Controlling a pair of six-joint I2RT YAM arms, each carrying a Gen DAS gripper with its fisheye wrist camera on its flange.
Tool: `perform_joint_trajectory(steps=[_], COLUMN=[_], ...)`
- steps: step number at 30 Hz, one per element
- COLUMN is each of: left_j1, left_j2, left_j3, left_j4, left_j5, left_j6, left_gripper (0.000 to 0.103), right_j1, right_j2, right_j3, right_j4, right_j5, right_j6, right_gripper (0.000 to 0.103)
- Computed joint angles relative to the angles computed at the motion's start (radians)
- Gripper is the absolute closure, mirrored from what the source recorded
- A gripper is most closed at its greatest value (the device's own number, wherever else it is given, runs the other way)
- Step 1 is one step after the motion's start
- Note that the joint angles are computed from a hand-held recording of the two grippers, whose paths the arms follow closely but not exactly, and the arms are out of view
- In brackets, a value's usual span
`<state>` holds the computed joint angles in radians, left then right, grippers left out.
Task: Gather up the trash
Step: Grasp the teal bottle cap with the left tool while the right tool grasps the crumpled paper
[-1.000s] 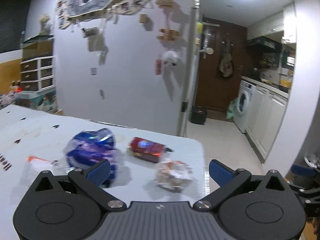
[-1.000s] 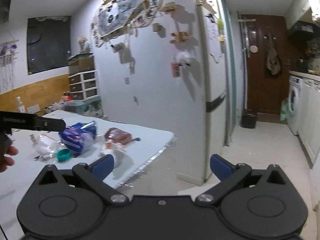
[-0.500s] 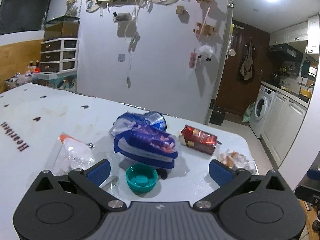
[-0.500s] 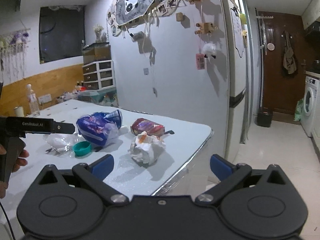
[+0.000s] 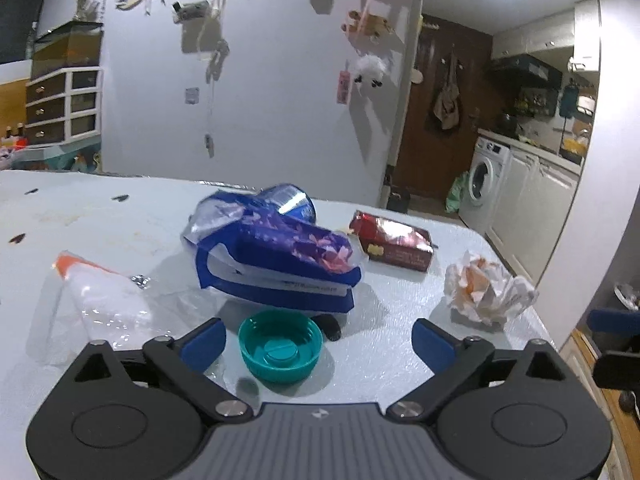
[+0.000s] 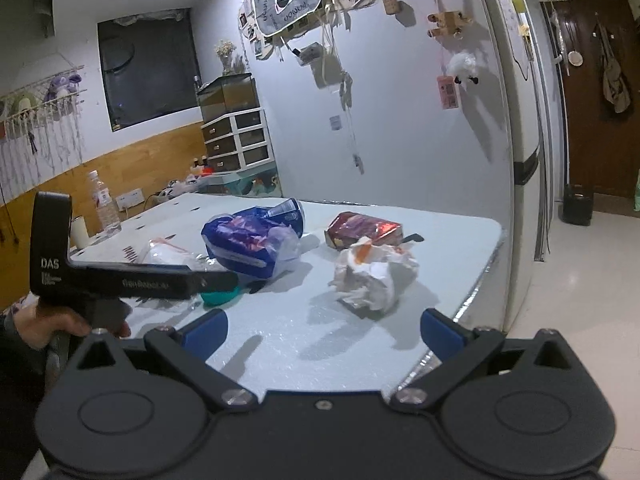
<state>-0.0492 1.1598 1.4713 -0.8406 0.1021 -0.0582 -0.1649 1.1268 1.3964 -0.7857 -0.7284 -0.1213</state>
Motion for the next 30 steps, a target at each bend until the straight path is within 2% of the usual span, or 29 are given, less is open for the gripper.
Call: perform_joint_trajectory(steps=[4, 8, 11, 15, 18, 22, 24, 27, 28, 30], left_j1=[0.033, 0.051, 0.052, 0.062, 0.071, 0.065, 0.066, 0.066, 0.063, 0.050], left_j2=[0.017, 0.045, 0.057, 0.082, 0.096, 0.099, 0.107, 0.115, 0.115, 0.117], left_j3=[0.004, 0.028, 0.041, 0.065, 0.078, 0.080, 0.088, 0.096, 0.097, 0.098], left_j4=[0.018, -0.003, -0.012, -0.038, -0.055, -0.059, -0.068, -0.078, -0.079, -0.082], left_j5=[0.040, 0.062, 0.059, 0.063, 0.074, 0.064, 0.062, 0.057, 0.052, 0.032], left_j6=[0.007, 0.017, 0.037, 0.050, 0.047, 0.051, 0.050, 0.050, 0.052, 0.057], left_gripper=[0.006, 0.009, 0.010, 0.014, 0.016, 0.018, 0.019, 0.021, 0.021, 0.021], right_j1=[0.110, 0.224, 0.301, 0.344, 0.376, 0.426, 0.446, 0.460, 0.456, 0.445], right_j2=[0.042, 0.119, 0.214, 0.355, 0.458, 0.547, 0.573, 0.578, 0.571, 0.543], right_j3=[0.024, 0.099, 0.221, 0.422, 0.573, 0.689, 0.711, 0.697, 0.678, 0.630], right_j4=[0.020, 0.010, -0.050, -0.165, -0.251, -0.323, -0.344, -0.340, -0.331, -0.303], right_j5=[0.120, 0.291, 0.432, 0.519, 0.600, 0.715, 0.752, 0.792, 0.781, 0.750], right_j6=[0.074, 0.185, 0.223, 0.273, 0.329, 0.368, 0.369, 0.386, 0.381, 0.345], right_gripper=[0.000, 0.000, 0.000, 0.001, 0.007, 0.017, 0.020, 0.030, 0.038, 0.044])
